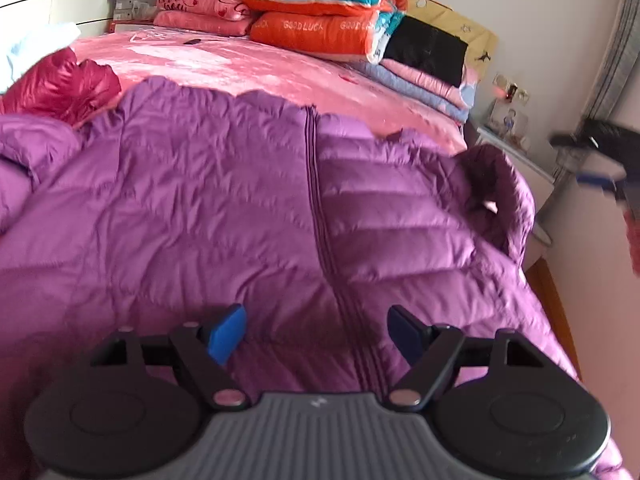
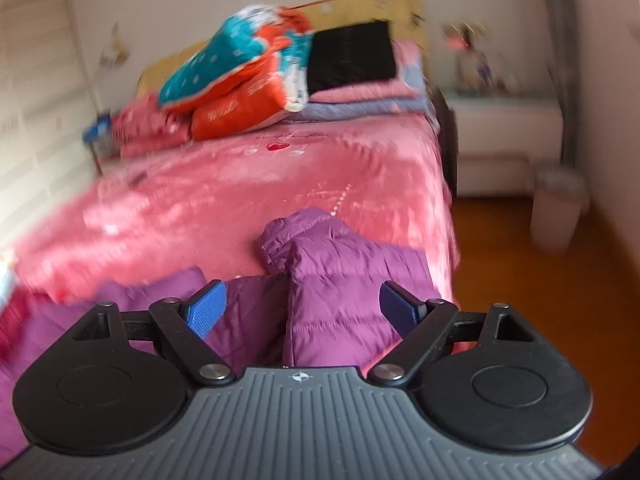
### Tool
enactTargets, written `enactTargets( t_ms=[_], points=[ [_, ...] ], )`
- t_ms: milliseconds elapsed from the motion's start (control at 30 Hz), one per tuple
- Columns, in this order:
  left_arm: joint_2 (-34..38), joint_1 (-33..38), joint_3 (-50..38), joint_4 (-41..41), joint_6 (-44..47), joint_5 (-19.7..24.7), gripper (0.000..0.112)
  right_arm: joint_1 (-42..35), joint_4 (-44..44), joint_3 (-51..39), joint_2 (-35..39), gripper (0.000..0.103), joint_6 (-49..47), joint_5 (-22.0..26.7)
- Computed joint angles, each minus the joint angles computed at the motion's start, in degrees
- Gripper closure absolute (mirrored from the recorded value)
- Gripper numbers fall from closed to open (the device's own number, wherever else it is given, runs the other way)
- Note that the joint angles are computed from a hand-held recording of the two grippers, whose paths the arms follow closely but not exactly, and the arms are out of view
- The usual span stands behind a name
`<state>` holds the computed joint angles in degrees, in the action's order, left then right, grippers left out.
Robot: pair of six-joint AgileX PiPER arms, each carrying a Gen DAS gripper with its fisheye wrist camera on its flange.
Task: Fold large clothes
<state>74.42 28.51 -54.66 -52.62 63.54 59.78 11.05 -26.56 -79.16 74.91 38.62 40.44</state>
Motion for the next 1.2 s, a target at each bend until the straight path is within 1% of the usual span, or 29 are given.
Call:
enactTargets(
  t_ms=[100,167,200,300,400,467,533,600,633,667,700,733,767,900,1000,1100,1200],
  points=[
    [0.73,0.72,1.56,-2.16,3.17,-0.21,0.030,2.52,-6.06,-6.78,7.69,0.000,0.07,3.36],
    [1.34,1.56,2.80,-4.34,5.61,-0.19,0.029,3.82,-9.88,-10.48,12.41,0.000,-0.75,4.19],
    [1.47,1.76,3.47,-5.21,6.50,-0.39,0.028,5.02,-12.22,-12.94,15.03,0.000,-1.51,5.99],
    [2.06,2.22,5.21,-7.94,9.92,-0.61,0.024,7.16,-17.97,-22.43,24.52,0.000,-4.87,13.81],
    [2.87,2.34,5.93,-9.31,12.15,-0.31,0.021,8.19,-23.58,-30.58,32.96,0.000,-7.46,19.10],
    [3.39,2.30,5.91,-9.68,12.62,-0.13,0.020,7.93,-24.39,-35.43,37.35,0.000,-11.74,21.49],
    [4.04,2.54,5.63,-9.91,12.82,0.61,0.018,8.06,-23.33,-39.04,40.68,0.004,-17.37,24.79],
    [4.77,2.82,5.29,-10.13,13.00,1.54,0.015,8.59,-24.82,-40.26,43.12,0.018,-19.99,27.42],
    [5.06,2.97,5.15,-10.19,13.17,1.94,0.014,8.70,-26.03,-38.87,42.91,0.022,-19.69,27.64],
    [5.24,3.02,5.07,-10.22,13.26,2.17,0.014,8.52,-26.69,-37.53,42.56,0.031,-19.11,27.73],
    [5.45,3.22,5.00,-10.29,13.46,2.47,0.014,8.29,-27.31,-36.73,42.47,0.047,-18.22,28.07],
    [5.63,3.32,4.92,-10.36,13.49,2.70,0.014,7.90,-27.94,-35.46,41.95,0.056,-16.82,28.15],
    [5.81,3.52,4.88,-10.46,13.61,2.97,0.014,7.52,-28.36,-34.65,41.53,0.069,-15.19,28.02],
    [6.10,3.90,4.74,-10.46,13.66,3.62,0.013,5.91,-26.84,-32.66,38.80,0.083,-7.98,24.67],
    [6.25,4.10,4.56,-10.37,13.67,3.97,0.013,5.01,-24.26,-29.45,34.38,0.088,-0.65,20.71],
    [6.54,4.51,4.28,-10.30,13.45,4.64,0.013,4.08,-20.47,-24.87,28.28,0.089,5.07,14.78],
    [6.59,4.74,4.07,-10.22,12.85,5.27,0.013,3.78,-16.81,-19.21,21.33,0.089,7.59,7.22]
  ],
)
